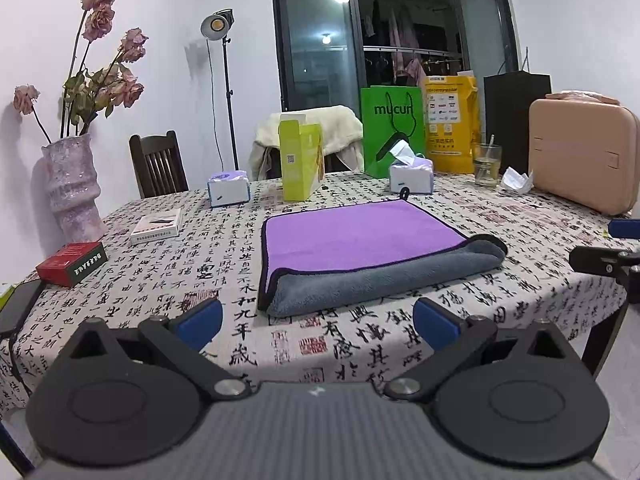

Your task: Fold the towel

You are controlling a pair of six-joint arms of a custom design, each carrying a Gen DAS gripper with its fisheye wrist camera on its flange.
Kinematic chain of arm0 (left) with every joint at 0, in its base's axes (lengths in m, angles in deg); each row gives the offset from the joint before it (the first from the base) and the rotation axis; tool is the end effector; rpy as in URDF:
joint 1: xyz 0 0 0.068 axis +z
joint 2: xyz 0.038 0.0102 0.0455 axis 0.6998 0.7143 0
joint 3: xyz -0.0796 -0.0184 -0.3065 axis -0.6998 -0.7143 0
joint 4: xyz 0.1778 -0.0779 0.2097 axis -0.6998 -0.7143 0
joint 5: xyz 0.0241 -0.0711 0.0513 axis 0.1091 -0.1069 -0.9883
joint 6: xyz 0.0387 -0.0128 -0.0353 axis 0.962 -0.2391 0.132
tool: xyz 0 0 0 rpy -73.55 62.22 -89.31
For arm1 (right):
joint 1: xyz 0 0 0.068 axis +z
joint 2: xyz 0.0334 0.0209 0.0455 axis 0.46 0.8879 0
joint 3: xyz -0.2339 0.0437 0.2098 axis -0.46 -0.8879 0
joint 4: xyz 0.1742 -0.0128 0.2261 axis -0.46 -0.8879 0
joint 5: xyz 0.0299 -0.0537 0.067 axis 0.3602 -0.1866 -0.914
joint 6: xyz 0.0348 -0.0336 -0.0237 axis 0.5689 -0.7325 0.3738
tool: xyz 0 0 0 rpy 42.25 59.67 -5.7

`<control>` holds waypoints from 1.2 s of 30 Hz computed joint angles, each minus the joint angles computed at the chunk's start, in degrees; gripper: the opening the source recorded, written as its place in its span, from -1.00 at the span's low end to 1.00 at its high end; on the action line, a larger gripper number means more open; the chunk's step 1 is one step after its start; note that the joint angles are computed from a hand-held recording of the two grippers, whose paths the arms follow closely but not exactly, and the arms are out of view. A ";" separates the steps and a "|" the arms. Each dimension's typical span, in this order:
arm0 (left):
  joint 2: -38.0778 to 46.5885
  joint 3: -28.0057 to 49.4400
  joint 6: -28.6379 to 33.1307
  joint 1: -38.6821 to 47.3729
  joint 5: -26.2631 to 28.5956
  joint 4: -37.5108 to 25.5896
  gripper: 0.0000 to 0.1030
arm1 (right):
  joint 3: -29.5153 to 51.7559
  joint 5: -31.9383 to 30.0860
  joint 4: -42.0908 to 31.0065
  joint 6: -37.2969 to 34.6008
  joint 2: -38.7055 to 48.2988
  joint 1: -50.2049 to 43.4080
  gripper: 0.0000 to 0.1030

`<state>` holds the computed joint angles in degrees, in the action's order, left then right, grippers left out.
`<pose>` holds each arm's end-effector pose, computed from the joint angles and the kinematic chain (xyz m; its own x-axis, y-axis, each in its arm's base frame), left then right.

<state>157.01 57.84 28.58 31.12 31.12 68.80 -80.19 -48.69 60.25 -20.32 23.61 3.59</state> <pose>0.2148 -0.0514 0.1599 -0.3294 0.1891 -0.9251 0.2823 0.9547 0.0946 0.1677 -0.0571 0.1515 -0.3019 -0.0146 -0.9532 -0.0581 0.9983 0.0031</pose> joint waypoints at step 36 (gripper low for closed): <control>27.09 22.89 -0.81 4.79 6.02 -2.32 0.30 | 22.34 0.74 2.56 -2.85 30.94 5.67 0.98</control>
<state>184.10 80.74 27.77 35.92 37.14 66.48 -57.85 -47.95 62.81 -23.16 54.56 9.26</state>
